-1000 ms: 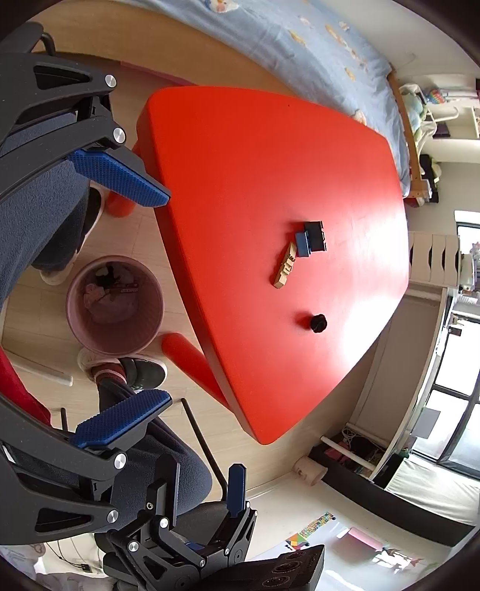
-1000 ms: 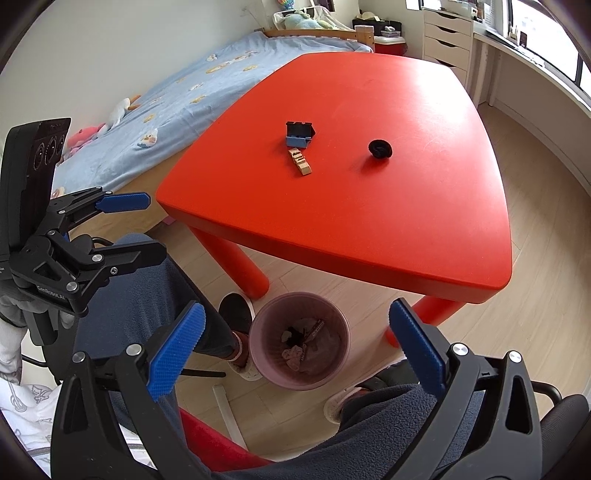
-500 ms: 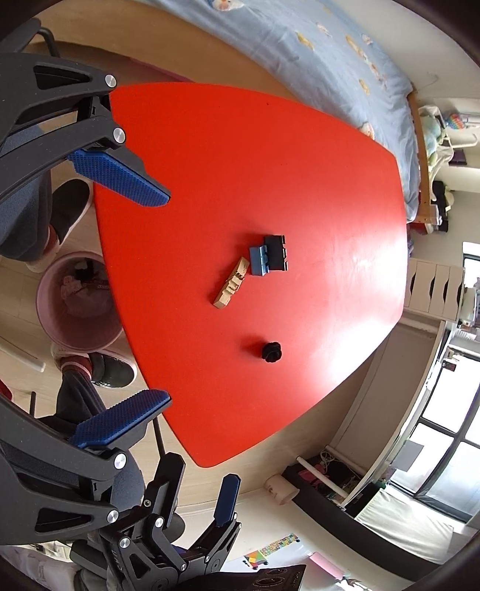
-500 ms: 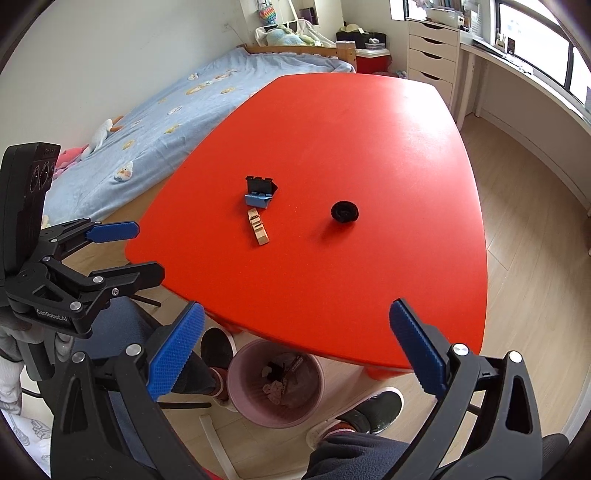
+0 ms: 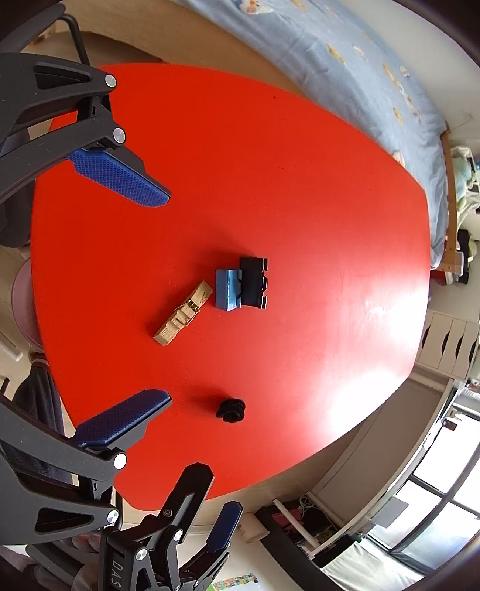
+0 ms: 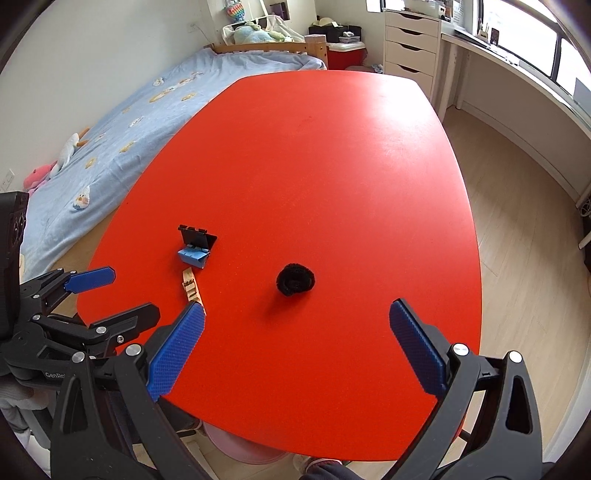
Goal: Collect trash
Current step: 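Move both open grippers toward the wooden block and black pompom, then grasp the wooden block with the left gripper while the right gripper grasps the black pompom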
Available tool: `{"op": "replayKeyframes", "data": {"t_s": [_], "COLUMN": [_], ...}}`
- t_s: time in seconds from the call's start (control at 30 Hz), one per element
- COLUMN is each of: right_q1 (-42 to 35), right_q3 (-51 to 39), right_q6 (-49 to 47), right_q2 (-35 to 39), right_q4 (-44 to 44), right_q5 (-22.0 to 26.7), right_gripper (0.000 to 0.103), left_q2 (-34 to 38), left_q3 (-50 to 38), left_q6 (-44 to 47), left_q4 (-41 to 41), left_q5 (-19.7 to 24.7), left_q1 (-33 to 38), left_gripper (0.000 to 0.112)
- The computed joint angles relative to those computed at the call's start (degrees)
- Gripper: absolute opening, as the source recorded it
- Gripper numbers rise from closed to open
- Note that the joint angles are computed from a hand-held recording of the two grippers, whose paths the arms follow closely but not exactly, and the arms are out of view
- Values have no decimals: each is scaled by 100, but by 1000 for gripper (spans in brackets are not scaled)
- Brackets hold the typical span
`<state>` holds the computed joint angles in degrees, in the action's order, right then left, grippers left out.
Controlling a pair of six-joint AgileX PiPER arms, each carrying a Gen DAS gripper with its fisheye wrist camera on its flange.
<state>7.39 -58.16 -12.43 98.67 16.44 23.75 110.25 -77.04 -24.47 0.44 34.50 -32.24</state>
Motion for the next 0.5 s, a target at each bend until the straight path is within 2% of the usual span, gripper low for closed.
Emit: {"op": "replayKeyframes", "data": {"t_s": [0.27, 0.5], "right_q1": [-77, -101], "right_q3": [-517, -624], "right_q6": [145, -55], "right_q2": [717, 1058], "right_q4": [-36, 167], "right_q5": [-23, -101], "right_gripper": [98, 98], "left_q2": [646, 1036], "left_q3": [-524, -933], "left_q6": [-1163, -1957], "left_q4": [532, 1082], "left_q5": [248, 473], "left_q1": [-136, -345], "left_gripper": [95, 95]}}
